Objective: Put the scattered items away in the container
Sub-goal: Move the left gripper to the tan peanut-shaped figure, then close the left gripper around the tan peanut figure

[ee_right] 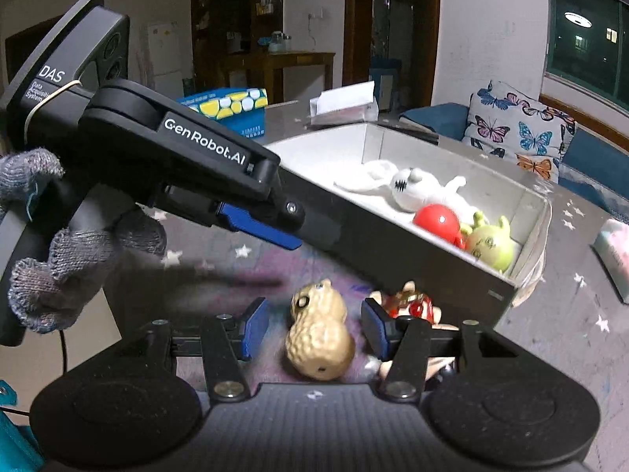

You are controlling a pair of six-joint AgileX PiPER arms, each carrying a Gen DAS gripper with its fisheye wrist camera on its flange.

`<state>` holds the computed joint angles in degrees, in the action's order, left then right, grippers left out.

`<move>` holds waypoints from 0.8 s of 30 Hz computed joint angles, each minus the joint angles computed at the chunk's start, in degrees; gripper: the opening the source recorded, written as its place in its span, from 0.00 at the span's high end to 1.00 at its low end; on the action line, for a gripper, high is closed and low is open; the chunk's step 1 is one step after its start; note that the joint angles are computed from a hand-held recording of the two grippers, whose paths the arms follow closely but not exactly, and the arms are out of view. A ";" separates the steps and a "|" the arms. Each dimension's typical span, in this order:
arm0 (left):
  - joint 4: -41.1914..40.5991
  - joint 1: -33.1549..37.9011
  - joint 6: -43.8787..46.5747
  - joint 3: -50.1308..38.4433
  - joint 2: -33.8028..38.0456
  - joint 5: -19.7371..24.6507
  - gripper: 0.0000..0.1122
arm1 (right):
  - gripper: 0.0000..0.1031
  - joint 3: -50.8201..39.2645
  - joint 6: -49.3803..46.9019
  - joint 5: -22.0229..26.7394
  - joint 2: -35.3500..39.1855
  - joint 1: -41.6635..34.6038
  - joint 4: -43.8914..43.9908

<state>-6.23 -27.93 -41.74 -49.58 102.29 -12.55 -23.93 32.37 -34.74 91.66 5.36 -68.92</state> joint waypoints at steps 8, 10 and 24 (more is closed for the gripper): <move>13.40 0.52 -15.98 0.72 1.89 -0.94 0.66 | 0.49 1.51 -5.19 0.52 2.65 0.50 4.97; 14.36 0.63 -17.46 0.62 2.23 -0.73 0.66 | 0.49 1.75 -5.59 0.21 2.84 0.62 5.42; 27.03 1.99 -31.14 -0.56 3.94 -1.16 0.66 | 0.55 2.37 -9.72 -0.33 4.27 1.33 11.21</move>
